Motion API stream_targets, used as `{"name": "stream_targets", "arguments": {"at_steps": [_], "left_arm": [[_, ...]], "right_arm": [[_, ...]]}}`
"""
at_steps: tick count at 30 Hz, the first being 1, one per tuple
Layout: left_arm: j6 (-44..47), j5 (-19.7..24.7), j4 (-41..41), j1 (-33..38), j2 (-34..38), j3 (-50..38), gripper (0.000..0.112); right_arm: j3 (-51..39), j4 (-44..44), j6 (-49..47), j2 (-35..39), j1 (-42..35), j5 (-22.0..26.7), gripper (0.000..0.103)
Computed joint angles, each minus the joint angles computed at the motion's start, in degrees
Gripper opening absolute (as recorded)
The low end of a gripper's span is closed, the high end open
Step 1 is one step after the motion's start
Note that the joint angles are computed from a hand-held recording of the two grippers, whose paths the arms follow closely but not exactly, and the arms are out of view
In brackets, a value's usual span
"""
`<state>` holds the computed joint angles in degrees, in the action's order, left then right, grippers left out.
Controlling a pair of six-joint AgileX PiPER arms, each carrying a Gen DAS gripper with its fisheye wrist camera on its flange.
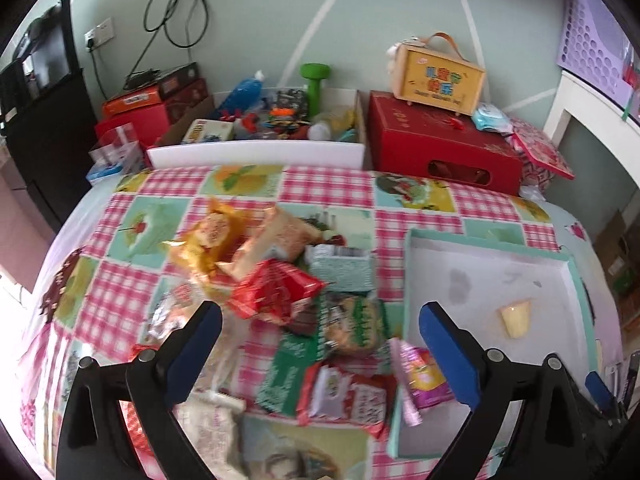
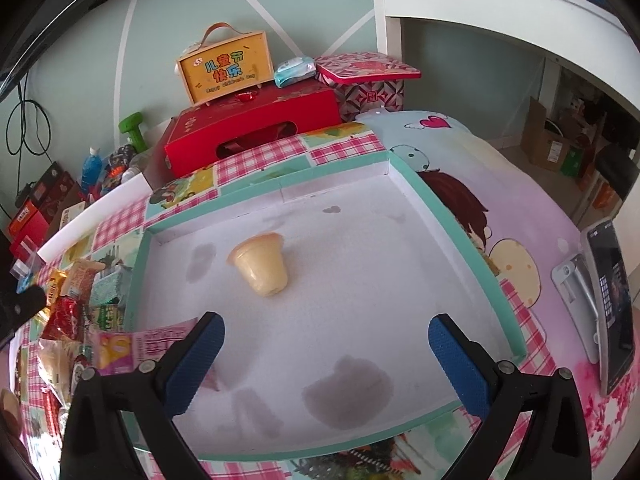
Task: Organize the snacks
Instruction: 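Move both tools back over the snack pile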
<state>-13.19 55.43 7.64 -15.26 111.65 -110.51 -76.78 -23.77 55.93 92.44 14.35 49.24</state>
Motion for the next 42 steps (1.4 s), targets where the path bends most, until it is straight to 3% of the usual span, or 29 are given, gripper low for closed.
{"name": "stream_targets", "arguments": {"at_steps": [10,17,27,34,42], "left_arm": [[-2.6,1.2,6.3,4.8,-4.2,7.4,0.099],[-0.6,1.4,4.1,9.7,-6.2,11.0,0.099],[2.8,2.6,-2.6,15.3,-5.7,12.5,0.099],[4.9,2.8,-5.2,19.2,-6.6,14.5,0.099],[6.2,3.0,-0.9,21.7,-5.1,14.3,0.099]], "right_arm": [[-0.5,2.5,-1.1,-0.7,0.5,-0.6,0.103],[-3.3,1.8,-0.5,0.9,3.3,3.7,0.103],[-9.7,2.8,-2.9,4.5,11.2,9.3,0.103],[-13.6,4.0,-3.6,6.7,17.9,10.2,0.103],[-22.6,4.8,-5.2,13.8,25.7,11.4,0.103]]}}
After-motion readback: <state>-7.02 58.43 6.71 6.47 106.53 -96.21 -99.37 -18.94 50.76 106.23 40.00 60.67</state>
